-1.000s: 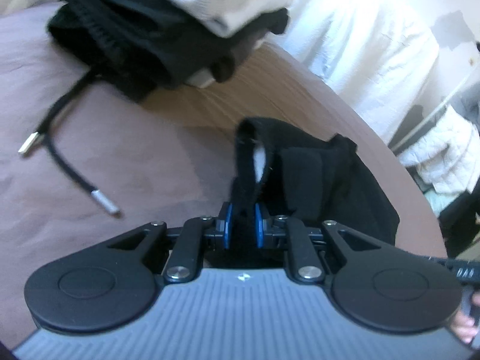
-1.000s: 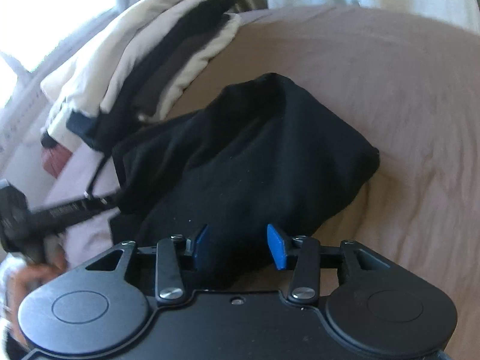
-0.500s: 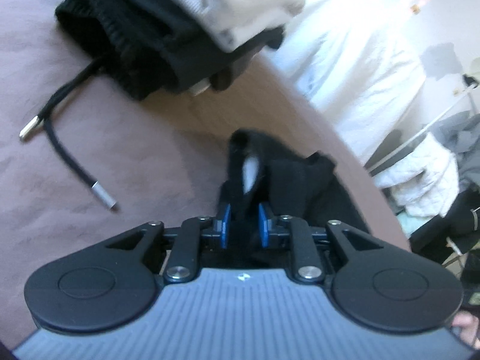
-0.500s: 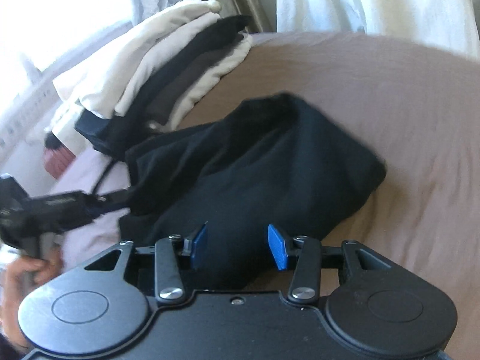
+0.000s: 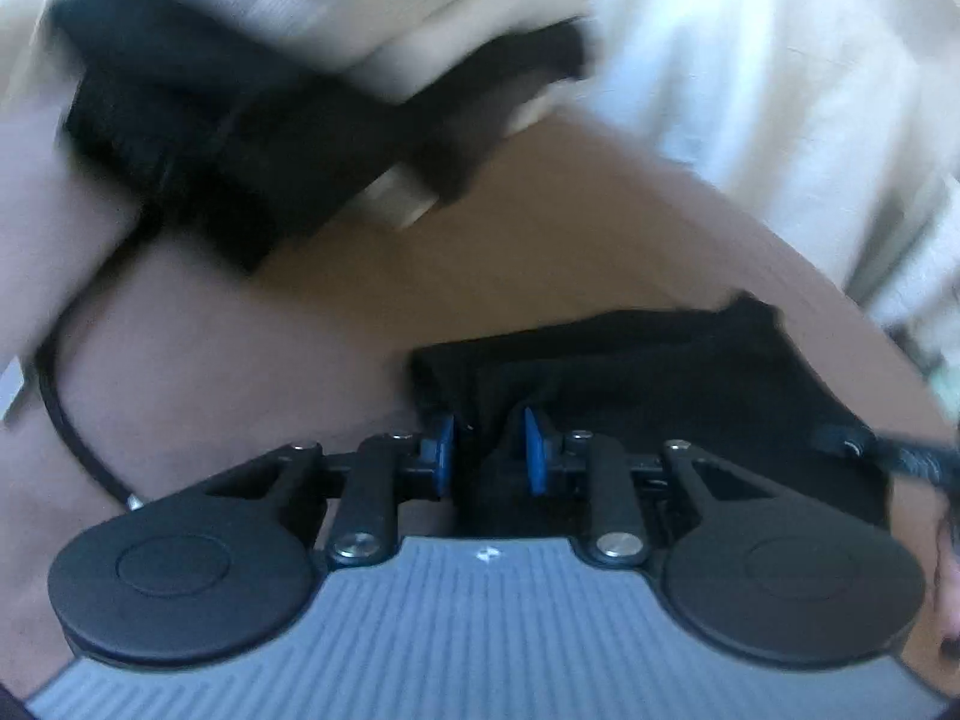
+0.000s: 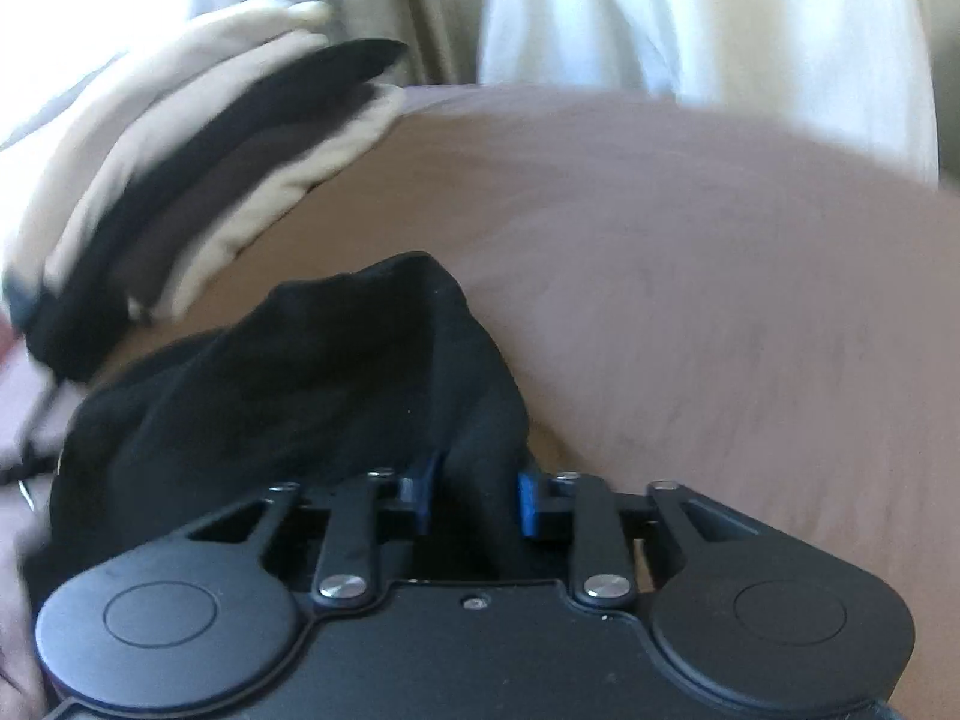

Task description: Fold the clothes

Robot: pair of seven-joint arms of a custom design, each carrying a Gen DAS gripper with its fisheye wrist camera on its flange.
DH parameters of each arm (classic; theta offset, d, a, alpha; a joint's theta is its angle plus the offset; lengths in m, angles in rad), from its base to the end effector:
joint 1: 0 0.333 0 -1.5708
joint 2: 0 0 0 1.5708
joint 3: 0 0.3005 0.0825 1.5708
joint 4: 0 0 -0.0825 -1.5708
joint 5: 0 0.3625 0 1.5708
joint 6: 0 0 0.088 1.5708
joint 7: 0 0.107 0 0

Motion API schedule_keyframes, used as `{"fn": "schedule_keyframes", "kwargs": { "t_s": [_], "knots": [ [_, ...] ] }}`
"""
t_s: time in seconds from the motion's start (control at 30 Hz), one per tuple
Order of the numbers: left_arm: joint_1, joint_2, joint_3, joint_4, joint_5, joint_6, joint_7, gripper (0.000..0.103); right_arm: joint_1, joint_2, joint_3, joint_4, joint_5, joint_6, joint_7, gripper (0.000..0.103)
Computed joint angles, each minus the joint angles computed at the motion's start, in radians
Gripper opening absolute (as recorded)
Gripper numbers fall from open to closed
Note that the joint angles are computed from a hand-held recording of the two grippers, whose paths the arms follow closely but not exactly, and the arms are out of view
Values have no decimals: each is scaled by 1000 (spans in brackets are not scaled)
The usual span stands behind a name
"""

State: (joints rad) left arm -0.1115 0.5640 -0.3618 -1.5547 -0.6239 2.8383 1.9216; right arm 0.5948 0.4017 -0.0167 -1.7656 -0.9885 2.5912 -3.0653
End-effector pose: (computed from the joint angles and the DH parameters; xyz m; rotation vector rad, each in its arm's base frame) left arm 0.6686 -0.2497 0.4076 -1.8173 2.1416 -1.3194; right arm 0.5426 0.3744 0.3734 -1.4656 2.0021 -0.6796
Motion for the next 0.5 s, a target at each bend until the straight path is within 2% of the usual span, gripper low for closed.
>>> {"fn": "schedule_keyframes", "kwargs": {
  "t_s": [0.07, 0.23, 0.3, 0.33, 0.4, 0.5],
  "knots": [
    [34, 7, -27, 2, -67, -11, -20, 24, 21, -1, -4, 14, -24, -63, -16, 20],
    [6, -28, -1, -51, -51, 49, -54, 24, 18, 19, 9, 62, 36, -177, -57, 21],
    [-3, -29, 3, -54, -31, 61, -52, 24, 47, 45, 4, 124, 35, -281, -38, 28],
    [-2, -30, 1, -56, -27, 65, -48, 25, 62, 53, -1, 146, 17, -307, -17, 28],
    [20, -34, -22, -68, -46, 67, -28, 26, 75, 55, -4, 154, -45, -257, 21, 33],
    [45, -43, -45, -84, -80, 64, 2, 27, 64, 62, 12, 161, -47, -155, 13, 45]
  ]
}}
